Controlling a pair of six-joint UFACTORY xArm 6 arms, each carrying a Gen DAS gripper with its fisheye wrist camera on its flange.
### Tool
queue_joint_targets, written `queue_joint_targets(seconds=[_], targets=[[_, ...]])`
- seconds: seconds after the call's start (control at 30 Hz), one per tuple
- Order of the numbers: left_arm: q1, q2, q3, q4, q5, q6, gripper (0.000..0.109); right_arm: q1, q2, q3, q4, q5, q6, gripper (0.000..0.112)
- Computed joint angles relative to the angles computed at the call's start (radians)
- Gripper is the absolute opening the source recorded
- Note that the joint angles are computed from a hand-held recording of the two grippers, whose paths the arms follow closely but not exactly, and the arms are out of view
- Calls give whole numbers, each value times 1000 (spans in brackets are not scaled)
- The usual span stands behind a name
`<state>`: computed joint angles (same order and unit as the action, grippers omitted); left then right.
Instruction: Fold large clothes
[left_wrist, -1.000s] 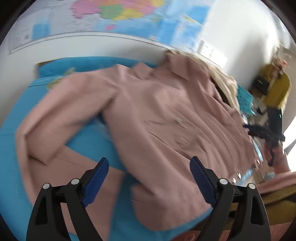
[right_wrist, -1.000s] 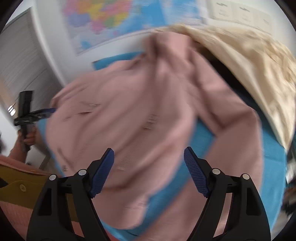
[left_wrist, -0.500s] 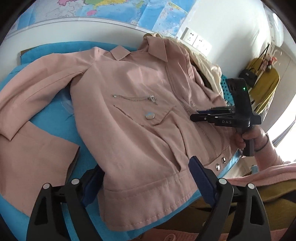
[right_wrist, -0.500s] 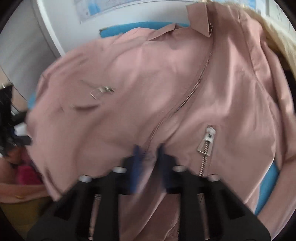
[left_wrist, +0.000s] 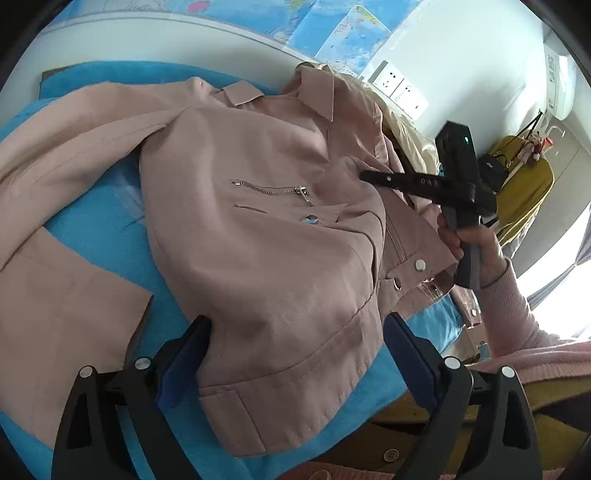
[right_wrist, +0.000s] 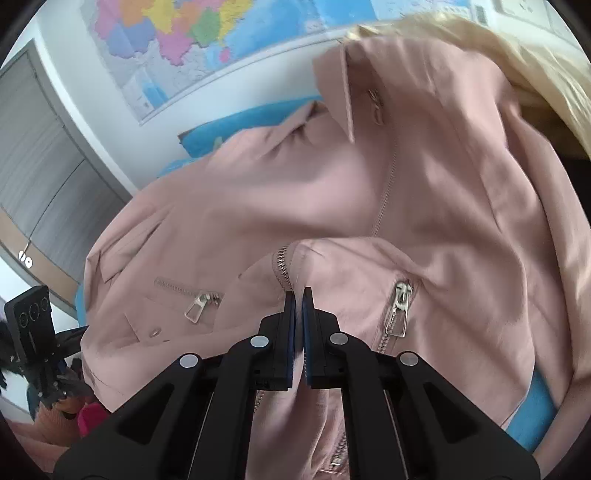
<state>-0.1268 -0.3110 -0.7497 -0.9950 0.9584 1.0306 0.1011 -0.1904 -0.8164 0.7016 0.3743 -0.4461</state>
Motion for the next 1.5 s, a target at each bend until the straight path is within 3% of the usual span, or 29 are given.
queue_joint_targets(seconds=[0.1,0.13,0.23,0.3,0.37,0.47,0.5,0.6,0.7,0.73,0.77,0.8,0.83,0.9,0.97,1.07,1.1,1.17,1.2,1.23,1.27,1.33,1.4,1.5], targets=[[26,16,-15,-27,60,-2,91,1,3,17,-64,12,30,5],[42,23,-18,-46,82,4,91,2,-4,34,-86,14,43,10],[75,48,-33,-69,125,-27,92,-25,-55,82,-80,38,35,41],[52,29,-14,-58,63,-49,77,-46,-182,164,38,21,-76,53],[32,17,-8,-18,22,-87,60,-94,-322,244,63,26,-95,75],[35,20,-9,-22,16,-91,58,-208,-499,349,27,114,-47,79],[36,25,-10,-27,16,-92,63,-241,-540,379,6,145,-23,79],[43,23,-8,-40,31,-78,76,-320,-635,459,-88,235,37,79],[-11,-9,15,16,-45,-81,77,-378,-636,493,41,327,-63,74],[-34,-19,26,30,-79,-83,73,-365,-616,501,61,317,-74,64],[-58,-23,33,48,-119,-103,48,-350,-612,511,66,296,-77,45],[-64,-18,30,69,-130,-133,19,-348,-608,504,109,317,-123,14],[-53,-2,13,71,-99,-158,11,-374,-590,492,186,380,-178,4],[2,-3,-7,41,-23,-189,6,-409,-622,492,246,484,-226,5],[91,-68,4,-12,71,-158,6,-449,-746,506,250,622,-248,4],[166,-143,12,2,168,-116,9,-502,-928,518,196,756,-219,6],[162,-156,16,25,171,-102,13,-478,-943,518,146,750,-189,6],[101,-174,29,137,85,-142,23,-441,-907,517,54,737,-130,10],[54,-175,38,233,15,-200,42,-429,-873,511,8,725,-105,15],[24,-173,43,305,-35,-248,51,-392,-843,506,-80,685,-45,36],[3,-181,58,348,-126,-281,54,-365,-826,499,-148,644,-2,49],[16,-191,45,310,-188,-295,57,-358,-825,478,-169,565,1,59],[41,-173,9,194,-185,-213,72,-317,-796,439,-229,441,26,66],[-57,-113,-43,203,-359,-163,75,-213,-663,377,-461,181,158,79]])
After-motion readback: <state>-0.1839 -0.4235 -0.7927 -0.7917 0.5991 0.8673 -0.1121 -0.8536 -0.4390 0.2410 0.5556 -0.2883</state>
